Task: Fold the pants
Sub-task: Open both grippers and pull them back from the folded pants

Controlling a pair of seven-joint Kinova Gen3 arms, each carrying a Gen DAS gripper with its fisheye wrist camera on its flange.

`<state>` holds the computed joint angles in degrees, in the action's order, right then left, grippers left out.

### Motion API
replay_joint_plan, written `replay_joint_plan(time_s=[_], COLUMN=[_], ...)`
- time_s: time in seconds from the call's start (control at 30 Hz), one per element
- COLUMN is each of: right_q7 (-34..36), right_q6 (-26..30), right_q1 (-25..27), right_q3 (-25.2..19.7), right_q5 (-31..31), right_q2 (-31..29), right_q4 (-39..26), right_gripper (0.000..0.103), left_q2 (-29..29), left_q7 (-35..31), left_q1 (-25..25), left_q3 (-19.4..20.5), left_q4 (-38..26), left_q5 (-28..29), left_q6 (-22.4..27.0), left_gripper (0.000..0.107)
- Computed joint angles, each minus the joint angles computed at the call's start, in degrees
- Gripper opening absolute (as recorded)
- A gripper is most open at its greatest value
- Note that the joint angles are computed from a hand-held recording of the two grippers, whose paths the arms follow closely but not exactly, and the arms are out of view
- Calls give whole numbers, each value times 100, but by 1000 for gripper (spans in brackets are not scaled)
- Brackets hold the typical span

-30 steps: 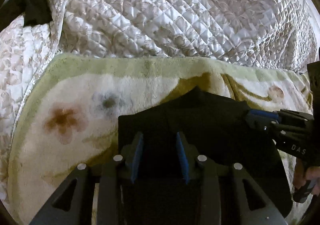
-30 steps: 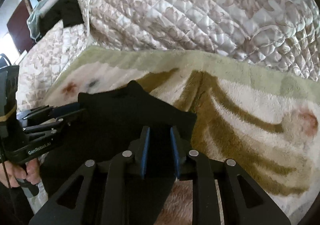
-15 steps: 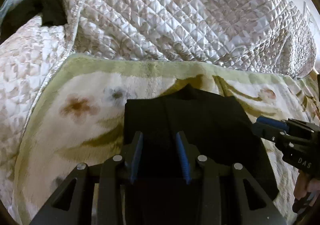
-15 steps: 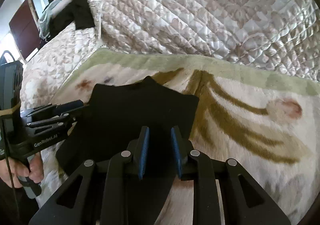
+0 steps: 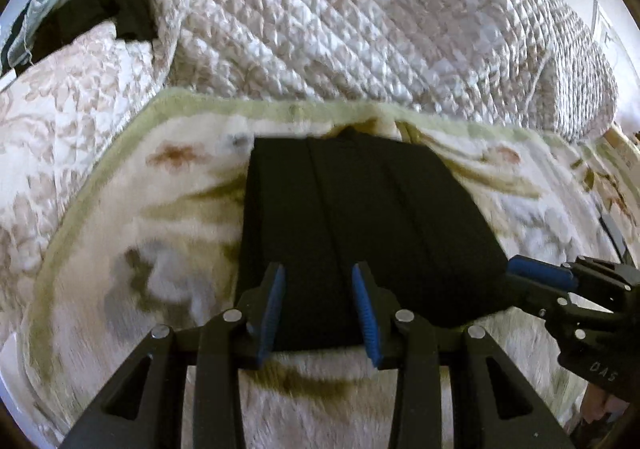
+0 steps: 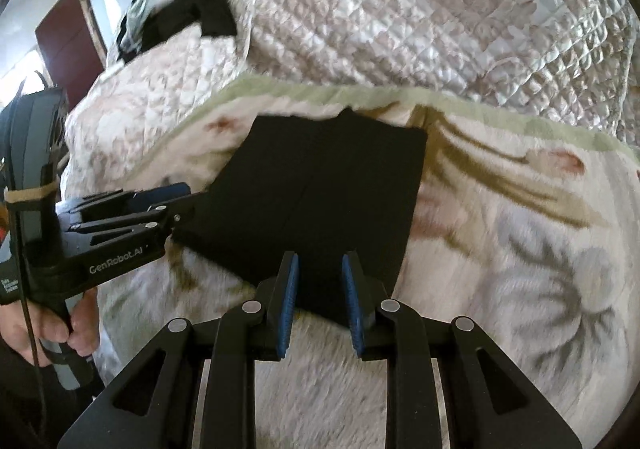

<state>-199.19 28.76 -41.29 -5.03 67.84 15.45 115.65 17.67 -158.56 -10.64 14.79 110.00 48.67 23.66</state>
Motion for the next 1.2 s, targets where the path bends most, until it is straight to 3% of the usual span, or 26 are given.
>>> replay_joint_plan(time_s=[0.17, 0.3, 0.5, 0.63, 0.73, 0.97, 1.2], right_q7=[-141, -645, -774, -934, -994, -799, -571], right_q6=[127, 306, 672, 953, 1189, 1307, 1278], right_q1=[-141, -233, -338, -491, -576, -588, -583], right_q3=[16, -126, -397, -502, -573, -576, -441], right_q5=[-64, 137, 31, 68, 42, -123, -414], right_q2=[-34, -167, -192, -201, -182, -11, 141], right_q4=[59, 247, 308, 325, 307, 214, 173], right_gripper=[23, 23, 24, 45, 45, 45, 45], left_q2=[-111, -232, -473, -640, -676, -587, -358], left_q7=[-223, -346, -875, -1247, -1346, -1133, -443], left_q1=[-142, -194, -156, -77, 47, 266, 307], left_q3=[111, -21, -234, -424, -595, -688, -591], left_q4=[222, 406, 741, 959, 1019, 1020, 903], left_q5=[214, 411, 903, 1345, 1434, 1212, 509], left_q6=[-171, -40, 12, -51, -36, -248, -398], left_gripper=[38, 38, 38, 47, 52, 53, 53])
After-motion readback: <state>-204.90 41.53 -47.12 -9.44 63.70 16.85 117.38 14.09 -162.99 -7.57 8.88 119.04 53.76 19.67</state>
